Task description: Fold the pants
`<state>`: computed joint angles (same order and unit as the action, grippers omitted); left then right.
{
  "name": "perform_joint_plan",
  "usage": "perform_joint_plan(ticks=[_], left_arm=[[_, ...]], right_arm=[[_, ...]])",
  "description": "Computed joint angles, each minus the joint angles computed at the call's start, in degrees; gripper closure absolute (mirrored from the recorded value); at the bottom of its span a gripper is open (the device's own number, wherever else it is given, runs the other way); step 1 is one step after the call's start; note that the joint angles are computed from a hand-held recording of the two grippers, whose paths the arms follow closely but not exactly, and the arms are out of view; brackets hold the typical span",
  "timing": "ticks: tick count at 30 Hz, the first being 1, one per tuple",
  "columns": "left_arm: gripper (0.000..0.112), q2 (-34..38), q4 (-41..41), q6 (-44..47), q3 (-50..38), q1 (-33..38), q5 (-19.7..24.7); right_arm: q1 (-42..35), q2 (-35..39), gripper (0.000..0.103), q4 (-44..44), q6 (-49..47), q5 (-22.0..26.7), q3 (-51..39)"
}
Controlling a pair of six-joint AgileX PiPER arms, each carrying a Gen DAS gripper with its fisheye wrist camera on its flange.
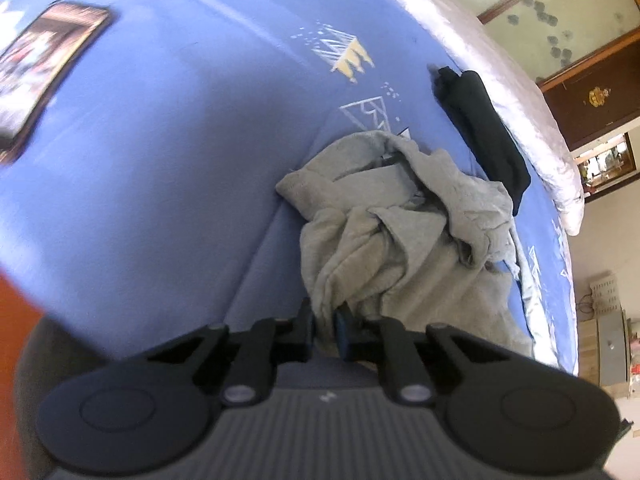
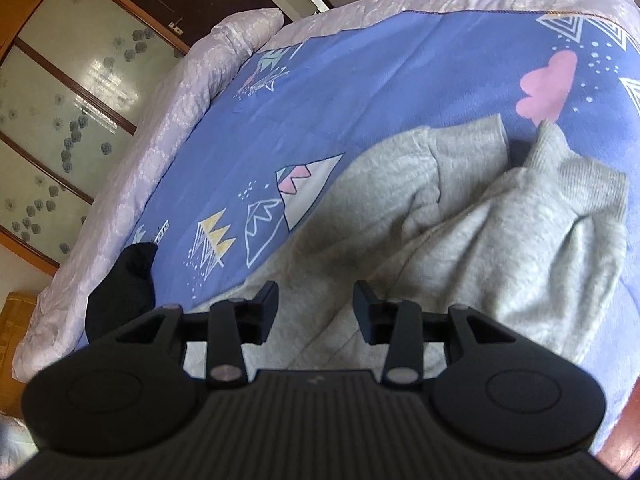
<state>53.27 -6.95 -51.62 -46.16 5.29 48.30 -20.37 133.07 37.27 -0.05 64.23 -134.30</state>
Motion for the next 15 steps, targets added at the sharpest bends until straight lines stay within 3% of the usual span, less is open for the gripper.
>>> perform_joint_plan(ticks=[2,5,6,7,15], left_arm=[[0.099,-1.5,3.5,-5.0,0.8,-3.8,0.6],[0.075,-0.1,9.7,-11.5,-1.4,-8.2,4.1],[0.061,0.1,10.8,-12.2,-2.1,-8.5,4.9],[0.058,0.0,12.5,-13.4,-2.8,-8.9,5.5],[0.058,0.6,19.8,-15.1,-6.6,-9.6,8.0]], right_arm=[[-0.3,1.0,0.058,0.1,-0.2,0.5,-0.9],[-0.2,2.0,0.057,-0.3,0.6,1.2,-0.6],[-0.1,1.9,0.057,-0.1,0.9,1.0,0.3],[-0.2,1.4,0.057,0.5,0.4,0.4,1.6],[-2.2,1.3,0.057,3.1,-2.0,1.6,2.7]])
